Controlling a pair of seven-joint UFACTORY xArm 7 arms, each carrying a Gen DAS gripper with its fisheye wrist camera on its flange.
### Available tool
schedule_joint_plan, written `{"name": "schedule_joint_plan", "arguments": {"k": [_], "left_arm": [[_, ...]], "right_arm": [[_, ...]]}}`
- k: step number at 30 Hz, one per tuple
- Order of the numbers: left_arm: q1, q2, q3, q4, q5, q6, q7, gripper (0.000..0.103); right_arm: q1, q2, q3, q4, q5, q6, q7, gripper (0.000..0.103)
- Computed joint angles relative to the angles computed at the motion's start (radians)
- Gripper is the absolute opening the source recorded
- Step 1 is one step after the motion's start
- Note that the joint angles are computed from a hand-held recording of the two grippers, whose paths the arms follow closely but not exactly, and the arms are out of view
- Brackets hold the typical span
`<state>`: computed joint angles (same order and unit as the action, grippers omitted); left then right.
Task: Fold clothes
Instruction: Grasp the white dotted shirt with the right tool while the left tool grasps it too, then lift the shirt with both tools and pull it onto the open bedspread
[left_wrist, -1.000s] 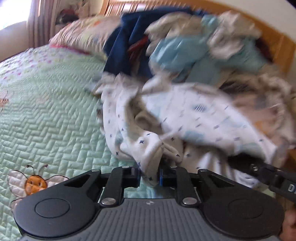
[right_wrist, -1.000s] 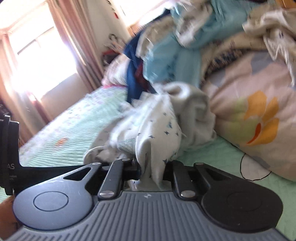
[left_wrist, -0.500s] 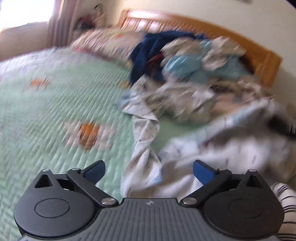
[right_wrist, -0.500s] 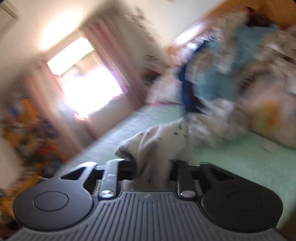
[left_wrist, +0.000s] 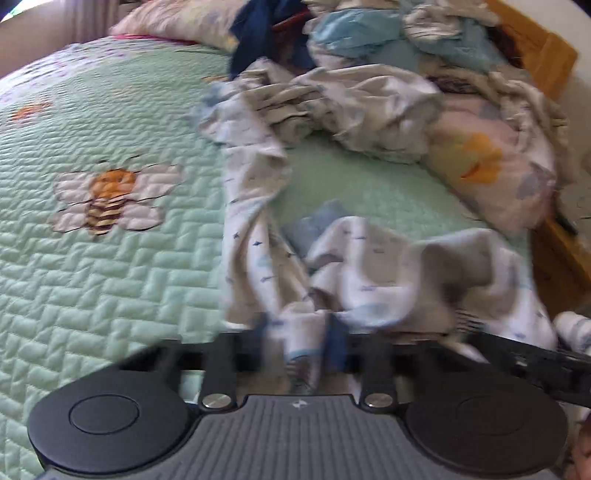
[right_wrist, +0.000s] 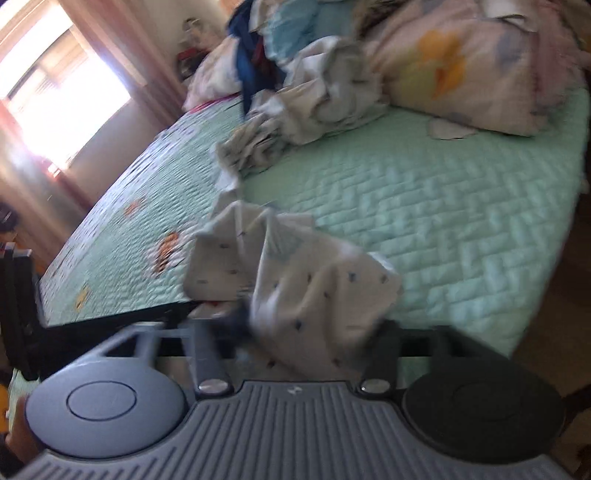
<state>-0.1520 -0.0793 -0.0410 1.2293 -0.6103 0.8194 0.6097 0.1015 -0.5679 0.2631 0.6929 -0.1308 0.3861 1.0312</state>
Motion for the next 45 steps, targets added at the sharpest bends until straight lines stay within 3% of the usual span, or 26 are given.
{"name": "schedule_joint_plan", "arguments": {"k": [2, 7, 13, 17, 19, 25, 27, 28, 30, 32, 33, 35, 36, 38, 39, 40, 45], "left_arm": [[0.004, -0.038, 0.011, -0.006, -0.038, -0.004, 0.023, 0.014], [0.042, -0.170, 0.105, 0.058, -0.111, -0.013, 0.057, 0.014], [0.093, -0.289, 0.252, 0.279, -0.098, 0.012, 0.028, 0.017], [0.117, -0.367, 0.313, 0.349, -0.001, 0.090, 0.026, 0.025], [0.136, -0.424, 0.329, 0.312, 0.073, 0.136, 0.019, 0.034], [0.195, -0.578, 0.389, 0.058, 0.220, 0.233, -0.016, 0.031], [0.210, -0.602, 0.393, 0.000, 0.253, 0.252, -0.023, 0.030], [0.204, -0.604, 0.396, -0.008, 0.256, 0.258, -0.022, 0.030], [0.178, -0.602, 0.390, 0.001, 0.245, 0.268, -0.019, 0.030], [0.147, -0.586, 0.360, 0.035, 0.237, 0.258, -0.022, 0.030], [0.139, -0.576, 0.339, 0.049, 0.242, 0.243, -0.024, 0.036], [0.141, -0.572, 0.298, 0.051, 0.266, 0.208, -0.040, 0.057], [0.147, -0.578, 0.281, 0.038, 0.283, 0.190, -0.049, 0.073], [0.165, -0.615, 0.264, -0.032, 0.324, 0.166, -0.053, 0.079], [0.180, -0.642, 0.260, -0.082, 0.348, 0.164, -0.055, 0.079], [0.195, -0.666, 0.261, -0.134, 0.370, 0.170, -0.062, 0.079], [0.293, -0.718, 0.242, -0.411, 0.480, 0.188, -0.133, 0.074]], "right_arm": [[0.009, 0.002, -0.005, 0.017, -0.002, -0.029, -0.016, 0.023], [0.036, 0.010, -0.007, 0.132, 0.001, -0.121, -0.084, 0.021], [0.039, 0.121, 0.045, 0.441, -0.023, -0.271, -0.188, 0.021], [0.078, 0.200, 0.086, 0.608, -0.022, -0.276, -0.243, 0.022], [0.119, 0.238, 0.096, 0.657, -0.011, -0.228, -0.266, 0.022], [0.182, 0.291, 0.155, 0.632, -0.038, -0.052, -0.167, 0.022], [0.223, 0.292, 0.154, 0.600, -0.031, -0.035, -0.134, 0.021], [0.234, 0.286, 0.156, 0.598, -0.041, -0.023, -0.119, 0.015], [0.236, 0.270, 0.167, 0.611, -0.080, 0.010, -0.089, 0.014], [0.229, 0.241, 0.151, 0.641, -0.112, 0.063, -0.100, 0.008], [0.226, 0.230, 0.137, 0.662, -0.116, 0.100, -0.117, 0.008], [0.226, 0.202, 0.103, 0.680, -0.109, 0.154, -0.168, 0.017], [0.235, 0.179, 0.080, 0.662, -0.088, 0.172, -0.201, 0.024], [0.245, 0.116, 0.046, 0.586, -0.034, 0.211, -0.234, 0.073], [0.258, 0.088, 0.030, 0.526, 0.005, 0.226, -0.250, 0.081], [0.273, 0.064, 0.015, 0.467, 0.045, 0.241, -0.266, 0.087], [0.317, 0.047, 0.014, 0.224, 0.208, 0.310, -0.248, 0.086]]}}
